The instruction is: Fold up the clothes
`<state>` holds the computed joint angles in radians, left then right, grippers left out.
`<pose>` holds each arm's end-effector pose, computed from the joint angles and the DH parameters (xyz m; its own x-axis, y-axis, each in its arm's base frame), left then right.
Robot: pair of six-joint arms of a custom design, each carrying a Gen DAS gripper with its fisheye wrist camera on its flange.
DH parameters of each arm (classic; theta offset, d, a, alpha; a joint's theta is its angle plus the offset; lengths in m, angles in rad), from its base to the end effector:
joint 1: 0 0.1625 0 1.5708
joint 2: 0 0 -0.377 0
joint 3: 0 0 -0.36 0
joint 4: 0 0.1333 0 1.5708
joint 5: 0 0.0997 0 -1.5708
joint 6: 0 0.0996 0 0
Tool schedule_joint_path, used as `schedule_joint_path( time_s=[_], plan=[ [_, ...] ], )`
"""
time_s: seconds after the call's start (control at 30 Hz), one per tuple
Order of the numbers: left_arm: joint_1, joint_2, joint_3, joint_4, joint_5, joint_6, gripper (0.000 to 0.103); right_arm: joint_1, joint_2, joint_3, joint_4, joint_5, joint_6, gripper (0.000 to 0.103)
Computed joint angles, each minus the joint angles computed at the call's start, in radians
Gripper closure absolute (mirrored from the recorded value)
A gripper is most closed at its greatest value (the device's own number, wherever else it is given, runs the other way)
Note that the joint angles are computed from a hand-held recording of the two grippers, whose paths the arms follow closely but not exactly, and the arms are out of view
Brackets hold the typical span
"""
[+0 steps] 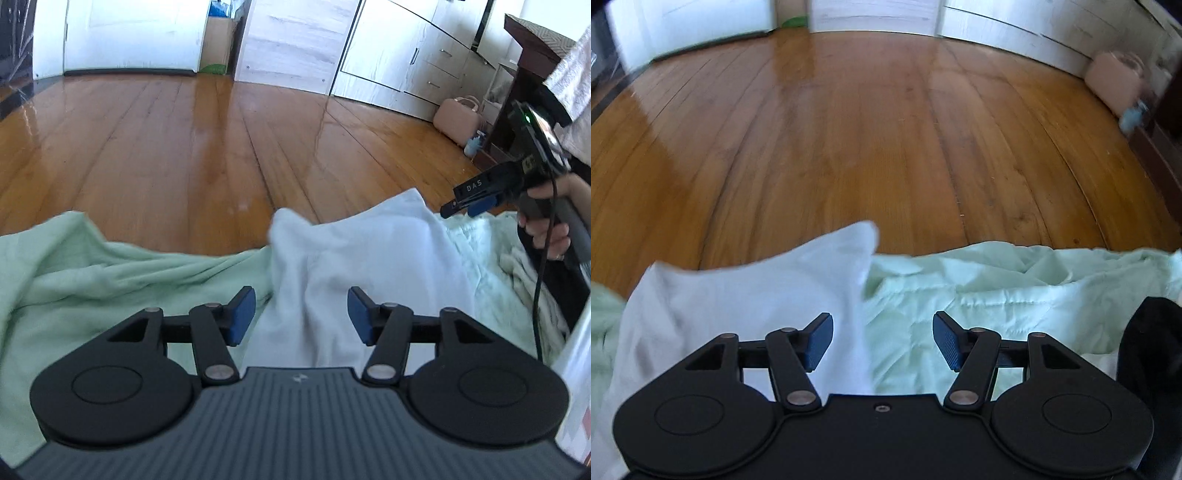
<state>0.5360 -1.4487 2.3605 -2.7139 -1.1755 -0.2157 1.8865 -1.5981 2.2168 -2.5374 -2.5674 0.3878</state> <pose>-0.2429 -0.3439 0.1855 -0.7136 0.6246 -0.3171 0.7003 0.6458 -0.3042 0.1699 -0.3602 0.3137 -0.6706 0.4337 0.6018 -0.0414 0.7881 -0.6141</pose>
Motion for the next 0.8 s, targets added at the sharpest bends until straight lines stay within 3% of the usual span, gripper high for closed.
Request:
schedule_joint_path(
  time_s=[0.03, 0.07, 0.1, 0.17, 0.23, 0.27, 0.3, 0.37, 0.43, 0.5, 0.53, 0.63, 0.73, 0.8],
  plan=[
    [0.024, 0.056, -0.026, -0.017, -0.046, 0.028, 0.048, -0.029, -0.017, 0.012, -0.058, 0.048, -0.039, 0.038],
    [0.038, 0.108, -0.052, -0.015, -0.083, 0.052, 0.041, -0.060, -0.037, 0.026, -0.113, 0.104, -0.076, 0.040],
    [0.037, 0.161, -0.084, 0.028, -0.078, 0.073, 0.027, -0.094, -0.070, 0.059, -0.192, 0.202, -0.133, 0.047],
    [-0.004, 0.288, -0.151, 0.176, 0.058, 0.109, 0.023, -0.141, -0.098, 0.092, -0.257, 0.298, -0.200, 0.047],
    [-0.050, 0.378, -0.154, 0.179, 0.219, 0.109, 0.039, -0.145, -0.057, 0.086, -0.310, 0.250, -0.297, 0.046],
    [-0.048, 0.398, -0.142, 0.118, 0.237, 0.119, 0.072, -0.149, -0.034, 0.089, -0.375, 0.235, -0.364, 0.045],
    [-0.029, 0.393, -0.137, 0.069, 0.213, 0.108, 0.090, -0.165, -0.018, 0.094, -0.448, 0.252, -0.427, 0.045],
    [-0.010, 0.346, -0.134, 0.023, 0.219, 0.079, 0.093, -0.212, -0.019, 0.099, -0.500, 0.334, -0.453, 0.045],
    [-0.024, 0.311, -0.112, -0.081, 0.341, 0.147, 0.093, -0.280, -0.042, 0.106, -0.490, 0.488, -0.463, 0.050],
    [-0.004, 0.284, -0.128, -0.155, 0.444, 0.234, 0.092, -0.315, -0.034, 0.108, -0.469, 0.558, -0.511, 0.094],
    [0.026, 0.265, -0.157, -0.133, 0.461, 0.238, 0.092, -0.309, -0.016, 0.116, -0.507, 0.540, -0.542, 0.094],
    [0.156, 0.214, -0.263, 0.026, 0.412, 0.143, 0.092, -0.247, 0.044, 0.155, -0.743, 0.467, -0.646, 0.095],
    [0.215, 0.192, -0.242, -0.090, 0.381, 0.225, 0.092, -0.159, 0.040, 0.159, -0.845, 0.467, -0.652, 0.095],
    [0.230, 0.204, -0.220, -0.183, 0.355, 0.265, 0.092, -0.067, 0.065, 0.129, -0.884, 0.411, -0.705, 0.095]
  ],
)
